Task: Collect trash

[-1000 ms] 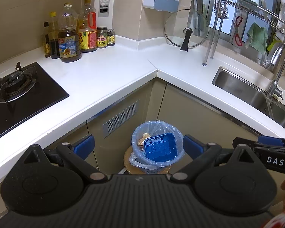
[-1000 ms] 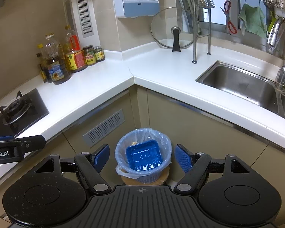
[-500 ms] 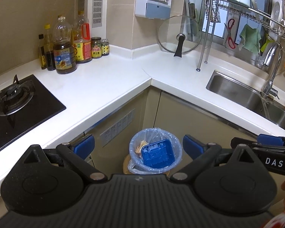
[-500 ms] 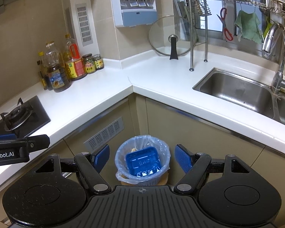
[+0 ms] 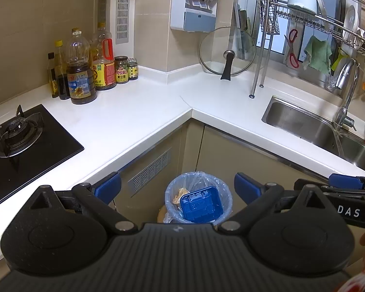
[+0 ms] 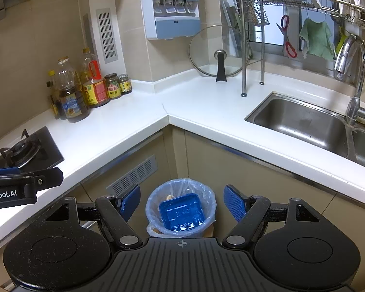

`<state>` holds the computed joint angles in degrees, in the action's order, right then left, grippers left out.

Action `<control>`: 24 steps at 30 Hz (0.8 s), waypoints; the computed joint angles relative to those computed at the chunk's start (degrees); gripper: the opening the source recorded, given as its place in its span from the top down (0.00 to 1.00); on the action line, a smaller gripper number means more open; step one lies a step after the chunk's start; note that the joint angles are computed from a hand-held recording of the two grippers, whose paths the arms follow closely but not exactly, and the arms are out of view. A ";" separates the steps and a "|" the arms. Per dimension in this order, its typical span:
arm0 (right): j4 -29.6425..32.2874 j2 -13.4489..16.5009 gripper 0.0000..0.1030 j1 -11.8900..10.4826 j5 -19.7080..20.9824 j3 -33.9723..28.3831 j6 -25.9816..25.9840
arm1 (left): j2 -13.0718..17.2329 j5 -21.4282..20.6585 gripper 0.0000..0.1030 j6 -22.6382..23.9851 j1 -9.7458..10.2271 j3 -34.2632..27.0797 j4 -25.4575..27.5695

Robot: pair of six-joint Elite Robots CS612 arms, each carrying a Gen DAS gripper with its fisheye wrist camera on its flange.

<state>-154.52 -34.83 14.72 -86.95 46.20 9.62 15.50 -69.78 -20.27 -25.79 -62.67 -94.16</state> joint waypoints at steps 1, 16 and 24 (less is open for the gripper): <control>-0.02 0.02 0.27 -0.01 0.04 -0.05 -0.03 | 0.01 0.01 0.04 -0.07 0.01 0.00 -0.01; -0.05 0.07 0.27 -0.05 0.29 -0.06 -0.24 | 0.04 -0.09 0.04 -0.68 0.06 -0.18 0.17; 0.03 0.18 0.27 -0.06 0.37 -0.28 -0.29 | 0.07 -0.12 0.04 -0.77 0.17 -0.21 0.10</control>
